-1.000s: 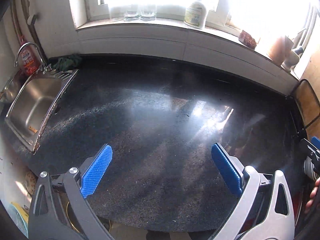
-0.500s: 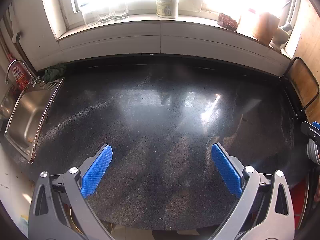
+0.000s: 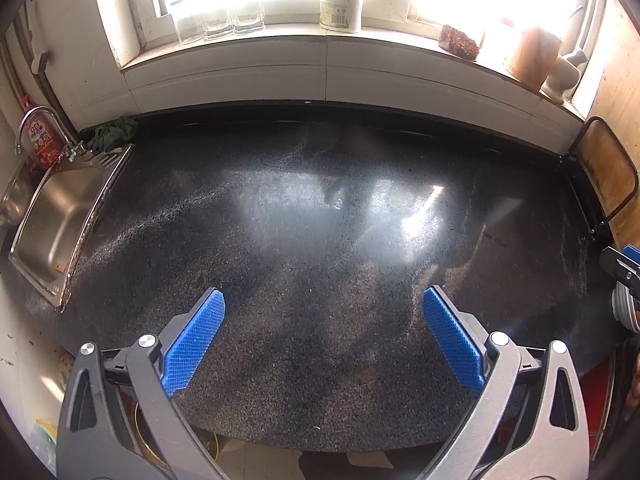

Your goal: Collect trash

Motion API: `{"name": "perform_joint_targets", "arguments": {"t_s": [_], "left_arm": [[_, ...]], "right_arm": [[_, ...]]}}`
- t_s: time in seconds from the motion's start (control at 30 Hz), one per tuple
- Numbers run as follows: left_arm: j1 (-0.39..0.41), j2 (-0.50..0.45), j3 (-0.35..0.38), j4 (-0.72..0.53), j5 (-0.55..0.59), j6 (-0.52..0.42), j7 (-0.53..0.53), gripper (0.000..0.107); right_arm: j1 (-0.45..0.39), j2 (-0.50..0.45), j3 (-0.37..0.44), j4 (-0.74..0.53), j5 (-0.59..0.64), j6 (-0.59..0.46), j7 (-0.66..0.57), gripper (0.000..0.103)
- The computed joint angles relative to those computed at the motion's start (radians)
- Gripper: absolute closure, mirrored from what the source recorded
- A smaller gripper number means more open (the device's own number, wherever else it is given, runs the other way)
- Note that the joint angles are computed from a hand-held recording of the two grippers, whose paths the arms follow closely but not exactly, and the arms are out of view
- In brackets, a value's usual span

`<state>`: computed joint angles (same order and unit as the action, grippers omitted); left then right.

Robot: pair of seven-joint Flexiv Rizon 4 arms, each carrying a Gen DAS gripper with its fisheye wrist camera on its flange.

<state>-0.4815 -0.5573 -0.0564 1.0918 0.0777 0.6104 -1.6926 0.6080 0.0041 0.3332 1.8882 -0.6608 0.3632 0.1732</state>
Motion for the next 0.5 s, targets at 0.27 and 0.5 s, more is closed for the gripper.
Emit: {"name": "perform_joint_targets", "arguments": {"t_s": [0.27, 0.5], "left_arm": [[0.006, 0.027, -0.005, 0.045, -0.006, 0.022, -0.001, 0.010], [0.006, 0.040, -0.006, 0.060, -0.002, 0.023, -0.004, 0.010]], "right_arm": [[0.009, -0.003, 0.004, -0.005, 0.003, -0.005, -0.005, 0.007], [0.014, 0.000, 0.008, -0.004, -0.001, -0.009, -0.001, 0.007]]}}
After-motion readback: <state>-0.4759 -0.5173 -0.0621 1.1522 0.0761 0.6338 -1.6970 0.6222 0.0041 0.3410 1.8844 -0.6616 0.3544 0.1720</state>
